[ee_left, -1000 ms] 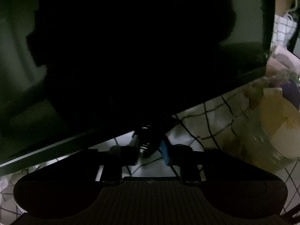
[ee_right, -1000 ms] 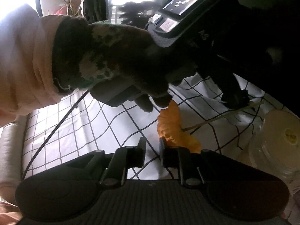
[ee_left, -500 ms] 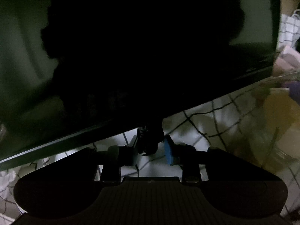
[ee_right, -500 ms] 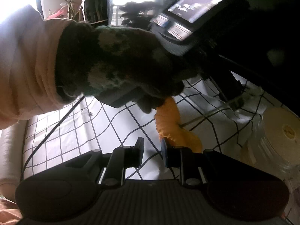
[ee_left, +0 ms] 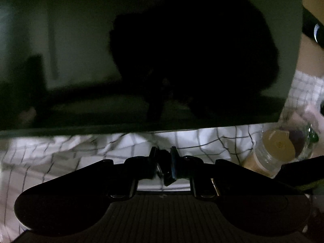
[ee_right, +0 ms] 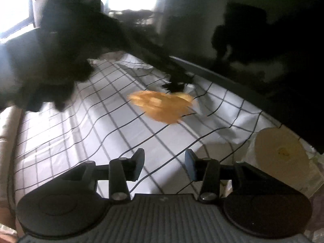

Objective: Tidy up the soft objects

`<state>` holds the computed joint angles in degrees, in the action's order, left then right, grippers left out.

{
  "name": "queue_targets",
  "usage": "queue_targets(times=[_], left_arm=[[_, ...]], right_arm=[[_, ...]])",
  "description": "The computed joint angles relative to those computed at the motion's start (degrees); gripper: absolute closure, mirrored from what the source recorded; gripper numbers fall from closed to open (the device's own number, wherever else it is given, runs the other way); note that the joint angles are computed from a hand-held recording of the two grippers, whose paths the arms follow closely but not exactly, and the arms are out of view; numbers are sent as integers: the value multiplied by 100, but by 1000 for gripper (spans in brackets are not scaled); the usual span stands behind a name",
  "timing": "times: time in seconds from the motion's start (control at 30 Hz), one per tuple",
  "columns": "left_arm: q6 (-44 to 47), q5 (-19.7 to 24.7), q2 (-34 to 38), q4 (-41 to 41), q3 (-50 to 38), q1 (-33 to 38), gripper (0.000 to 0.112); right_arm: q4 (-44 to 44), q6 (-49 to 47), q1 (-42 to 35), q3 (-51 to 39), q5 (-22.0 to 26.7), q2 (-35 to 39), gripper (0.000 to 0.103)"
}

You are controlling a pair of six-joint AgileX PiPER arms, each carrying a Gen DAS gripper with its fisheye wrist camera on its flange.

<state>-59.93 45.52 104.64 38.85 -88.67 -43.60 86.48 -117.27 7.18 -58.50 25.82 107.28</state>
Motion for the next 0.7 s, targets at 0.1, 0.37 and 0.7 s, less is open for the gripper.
queue_targets(times=[0.1,0.37,0.7], left_arm=[[-319,-36,-175,-9,365,14,96],[-1975,-704,-485,476,1388,73,96],[-1112,-136,340,-136,199,166,82]], right_arm=[[-133,180,63,-123,-108,6,54],[-413,329,77,-159,-19,-23,51],[-456,-49,100,58,348,-183,45]])
